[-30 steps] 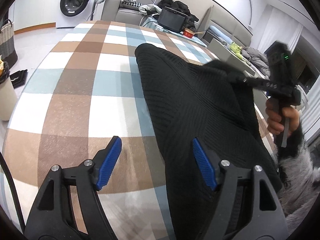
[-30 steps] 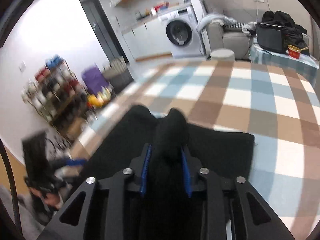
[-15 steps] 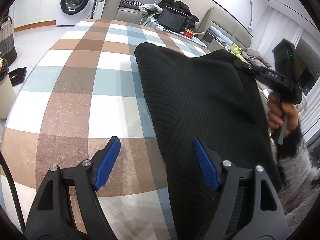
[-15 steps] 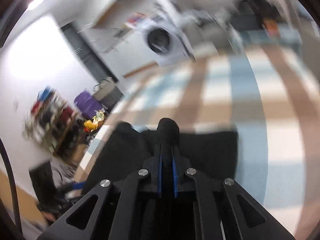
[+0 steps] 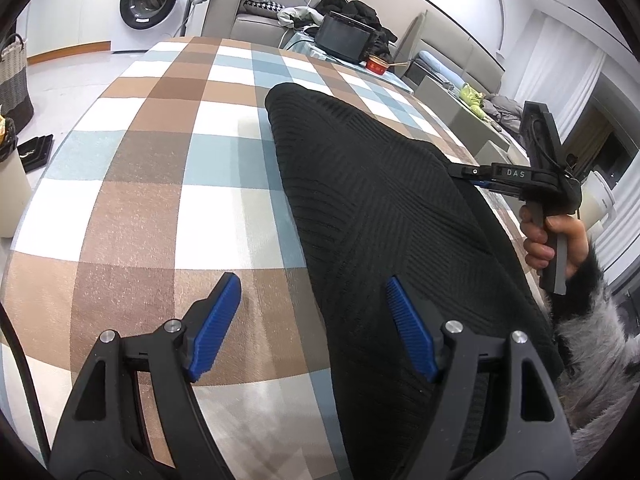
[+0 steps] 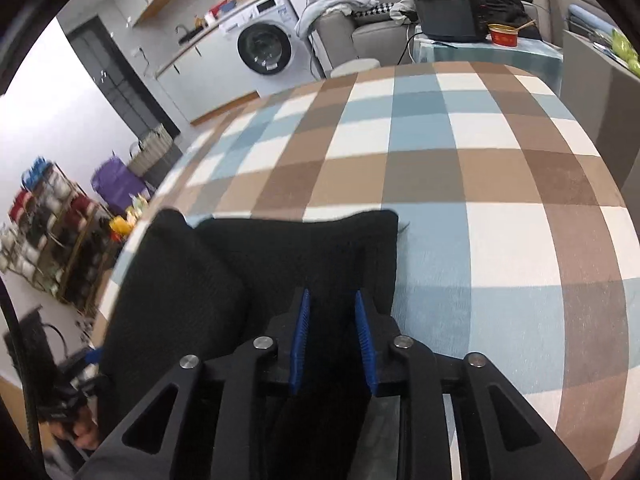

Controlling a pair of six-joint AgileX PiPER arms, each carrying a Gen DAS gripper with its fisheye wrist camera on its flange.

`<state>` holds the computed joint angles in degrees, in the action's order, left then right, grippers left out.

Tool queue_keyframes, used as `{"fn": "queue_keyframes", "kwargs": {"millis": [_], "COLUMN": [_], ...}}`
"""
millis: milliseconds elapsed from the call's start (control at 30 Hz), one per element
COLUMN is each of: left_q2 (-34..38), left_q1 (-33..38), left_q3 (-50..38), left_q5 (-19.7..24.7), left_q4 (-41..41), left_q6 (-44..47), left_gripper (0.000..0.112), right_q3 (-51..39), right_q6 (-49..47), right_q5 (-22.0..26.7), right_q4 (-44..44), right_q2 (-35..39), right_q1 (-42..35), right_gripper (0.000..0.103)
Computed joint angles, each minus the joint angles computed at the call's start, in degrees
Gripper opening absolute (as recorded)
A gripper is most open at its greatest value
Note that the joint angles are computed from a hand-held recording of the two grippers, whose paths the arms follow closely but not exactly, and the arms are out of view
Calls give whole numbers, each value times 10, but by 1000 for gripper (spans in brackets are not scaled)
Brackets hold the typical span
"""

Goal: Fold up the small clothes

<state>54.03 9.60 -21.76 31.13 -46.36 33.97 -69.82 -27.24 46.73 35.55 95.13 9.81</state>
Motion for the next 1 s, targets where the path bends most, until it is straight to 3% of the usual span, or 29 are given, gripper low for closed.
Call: {"fn": "queue_keyframes", "kwargs": {"millis": [100, 133, 200, 267, 333, 467, 500, 600, 700, 767, 867, 1000], "left_q2": [-4, -6, -10, -17, -17, -25, -28, -35, -40, -47, -53, -80], "left_q1": [-5, -8, -16, -21, -26, -30, -33, -29, -38, -52, -65, -99], "left_q3": [3, 3, 4, 5, 4, 5, 5, 7, 8, 8, 9, 11], "left_q5": [-5, -8, -11, -13, -16, -13, -16, -17, -26, -35, -39, -43], "left_q4": [6, 10, 21, 24, 28, 37, 48, 57, 75, 101, 126, 190], "left_q6": [-9, -15, -29, -34, -40, -51, -63, -78, -104, -136, -175, -259], "left_gripper": [73, 73, 73, 73, 73, 73, 73, 73, 73, 73, 73, 73], "right_q3": [0, 2, 16, 53, 60, 26, 12, 29, 73, 99, 163, 246], "right_q6": [-13, -6, -3, -56, -29, 122, 137, 102, 44, 10, -48, -39], "right_q5": [15, 0, -43, -109, -145, -118, -87, -72, -49, -22, 61, 109], "right_q4": [39, 25, 2, 9, -43, -186, -196, -122, -47, -12, 54, 21], "right_q2": [8, 5, -14, -74, -100, -46, -22, -34, -99, -139, -226, -332], "right_q1": [-2, 7, 28, 55, 78, 88, 83, 51, 11, -12, -71, -77], "right_gripper": [25, 25, 6, 5, 5, 5, 8, 17, 34, 36, 36, 36]}}
